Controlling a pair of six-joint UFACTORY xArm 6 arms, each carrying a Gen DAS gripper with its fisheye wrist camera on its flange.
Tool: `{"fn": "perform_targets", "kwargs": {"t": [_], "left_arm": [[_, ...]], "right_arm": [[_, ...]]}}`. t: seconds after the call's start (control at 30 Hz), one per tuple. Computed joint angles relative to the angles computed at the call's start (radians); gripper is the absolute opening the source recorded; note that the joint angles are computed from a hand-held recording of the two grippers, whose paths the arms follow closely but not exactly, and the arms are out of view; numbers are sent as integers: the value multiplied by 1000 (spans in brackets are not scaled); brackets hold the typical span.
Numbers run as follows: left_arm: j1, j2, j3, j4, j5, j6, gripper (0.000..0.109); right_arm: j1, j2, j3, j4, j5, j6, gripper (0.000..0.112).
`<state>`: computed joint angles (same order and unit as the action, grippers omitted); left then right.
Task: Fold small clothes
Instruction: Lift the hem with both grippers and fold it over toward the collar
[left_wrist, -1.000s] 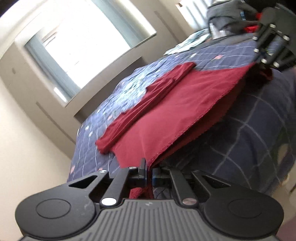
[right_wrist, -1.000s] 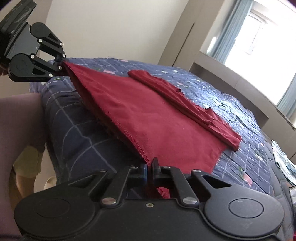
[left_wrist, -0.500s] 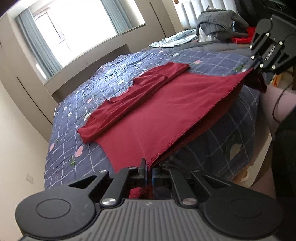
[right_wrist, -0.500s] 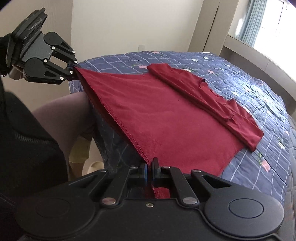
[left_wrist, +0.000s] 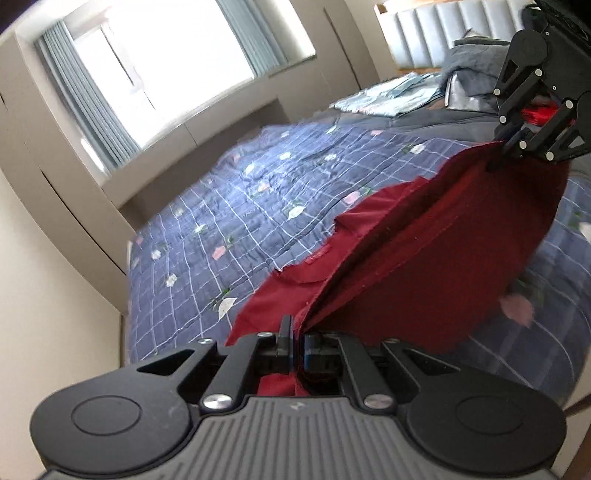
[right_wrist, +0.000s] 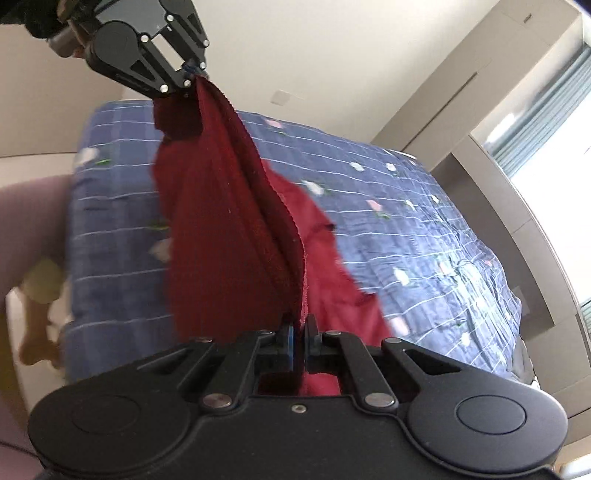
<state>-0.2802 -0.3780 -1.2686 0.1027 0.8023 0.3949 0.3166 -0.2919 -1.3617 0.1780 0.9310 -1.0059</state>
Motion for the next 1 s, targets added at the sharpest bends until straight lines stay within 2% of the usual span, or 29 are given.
{"fn": "perform_targets", "kwargs": {"t": [0.27,0.4,0.57,0.73,0.8,0.83,0.9,0.93,0.97,1.0], "left_arm": [[94,499,-480,-112,106,20,4],[121,714,-710,-133,198,33,5],[135,904,-906,-134,286,10,5],[159,1058,-1100,-172,385,-33,6],[162,1080,-1122,-175,389,-25,12],[160,1080,-1123,-172,389,-18,22],[161,1107,-1164,-151,399,2,47],[159,1115,-1178,-122,398,6,68],[159,1102,-1151,-95,365,9,85],[163,1089,-1128,-86,337,21,92]], "right_arm": [[-58,452,-408,-16,-23,2,5],[-77,658,-621,-20,31,35,6],[-85,869,-854,-26,106,82,8],[-92,1024,-1035,-16,172,118,8],[-92,1035,-1036,-16,166,125,11],[-94,1043,-1042,-18,167,133,15],[-96,1052,-1039,-29,152,156,32],[-100,1059,-1045,-30,150,168,36],[-105,1074,-1066,-29,155,183,43],[-109,1086,-1081,-28,152,201,55]]}}
